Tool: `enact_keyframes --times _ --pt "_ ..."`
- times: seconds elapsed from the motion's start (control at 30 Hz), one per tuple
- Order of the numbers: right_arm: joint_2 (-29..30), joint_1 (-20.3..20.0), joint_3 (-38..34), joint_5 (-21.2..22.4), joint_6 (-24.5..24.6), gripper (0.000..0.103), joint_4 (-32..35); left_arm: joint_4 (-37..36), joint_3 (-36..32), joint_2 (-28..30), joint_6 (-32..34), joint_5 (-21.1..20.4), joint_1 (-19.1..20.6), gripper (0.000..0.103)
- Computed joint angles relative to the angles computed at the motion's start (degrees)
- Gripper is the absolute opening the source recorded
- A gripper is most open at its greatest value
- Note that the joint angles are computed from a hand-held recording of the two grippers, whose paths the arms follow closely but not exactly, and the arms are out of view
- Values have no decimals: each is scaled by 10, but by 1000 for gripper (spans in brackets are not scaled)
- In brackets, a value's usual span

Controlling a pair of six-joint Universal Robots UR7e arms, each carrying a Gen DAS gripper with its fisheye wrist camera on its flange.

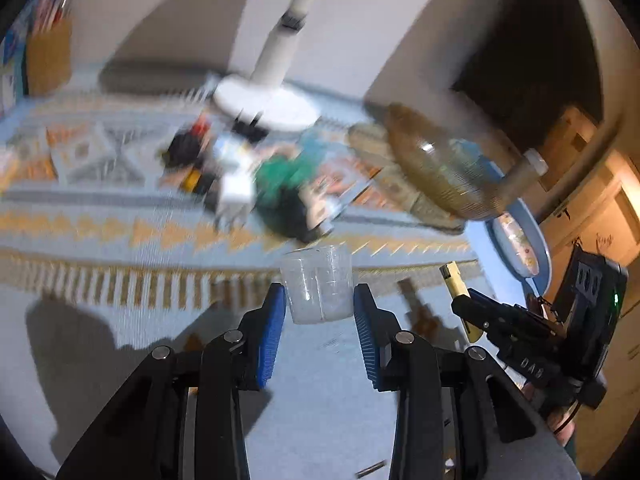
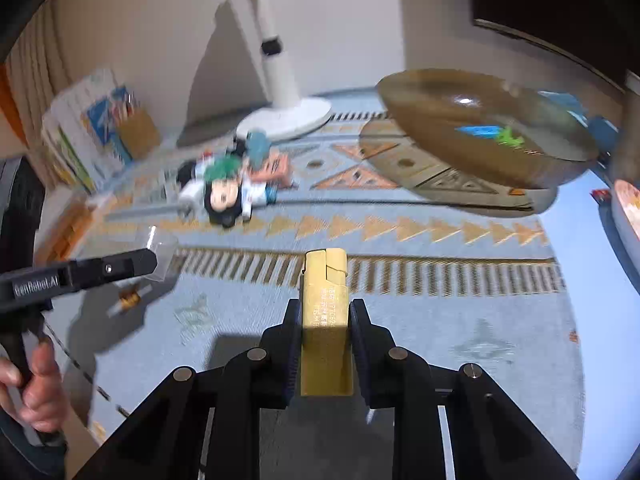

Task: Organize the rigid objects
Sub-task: 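Carry cup and yellow stick to the amber bowl and release both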

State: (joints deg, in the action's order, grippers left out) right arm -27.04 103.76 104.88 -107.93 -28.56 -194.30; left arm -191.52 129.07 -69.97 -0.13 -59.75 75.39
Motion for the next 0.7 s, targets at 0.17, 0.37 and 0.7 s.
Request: enact_keyframes --times 0.17,0.37,0.7 --pt "-51 -1 27 25 20 23 -45 -44 -8 7 67 32 -66 32" --pt "-106 4 17 11 17 23 -94 -39 -97 56 106 8 -96 32" --pt "-79 -15 -120 -86 33 23 66 67 -263 187 86 -25 -72 32"
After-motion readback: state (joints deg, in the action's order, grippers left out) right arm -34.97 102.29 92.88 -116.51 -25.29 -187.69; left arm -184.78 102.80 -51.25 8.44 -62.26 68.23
